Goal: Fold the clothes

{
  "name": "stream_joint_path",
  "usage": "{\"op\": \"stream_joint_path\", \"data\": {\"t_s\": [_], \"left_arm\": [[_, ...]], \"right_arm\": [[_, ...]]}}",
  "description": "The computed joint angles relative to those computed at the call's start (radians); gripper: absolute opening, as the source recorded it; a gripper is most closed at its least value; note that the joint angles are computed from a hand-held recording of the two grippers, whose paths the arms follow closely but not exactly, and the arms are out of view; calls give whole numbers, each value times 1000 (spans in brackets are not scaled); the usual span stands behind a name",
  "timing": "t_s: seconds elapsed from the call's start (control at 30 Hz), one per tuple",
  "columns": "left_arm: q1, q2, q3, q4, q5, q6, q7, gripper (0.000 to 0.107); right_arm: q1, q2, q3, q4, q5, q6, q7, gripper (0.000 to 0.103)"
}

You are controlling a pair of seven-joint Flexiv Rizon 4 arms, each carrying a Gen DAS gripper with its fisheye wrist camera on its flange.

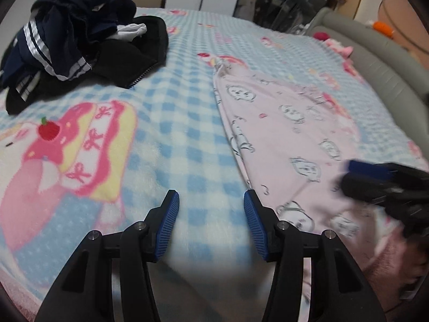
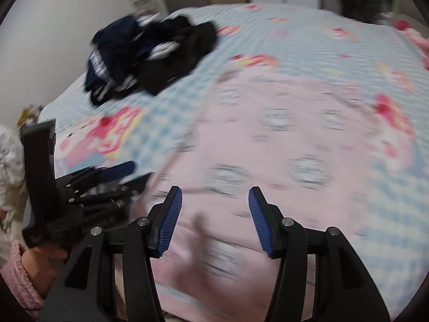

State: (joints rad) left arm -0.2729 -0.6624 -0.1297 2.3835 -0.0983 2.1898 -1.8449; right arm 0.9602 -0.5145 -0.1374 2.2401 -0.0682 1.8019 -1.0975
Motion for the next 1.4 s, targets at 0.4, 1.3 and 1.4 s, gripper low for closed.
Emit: {"op": "stream_joint_path", "data": {"t_s": [0.4,1.3,1.4], "left_arm": [[171,-25,-125,-29,203,-49,-2,52],[158,-46,-110,-43,208,-3,-34,54],[168,-48,-115,-37,216,17,-42,54]], "right_arm": [[-261,-104,244,-143,-106,-47,65,55],[-288,-142,255,-144,-131,-2,79,55],[-214,-147,182,-139,-119,-9,71,55]]}}
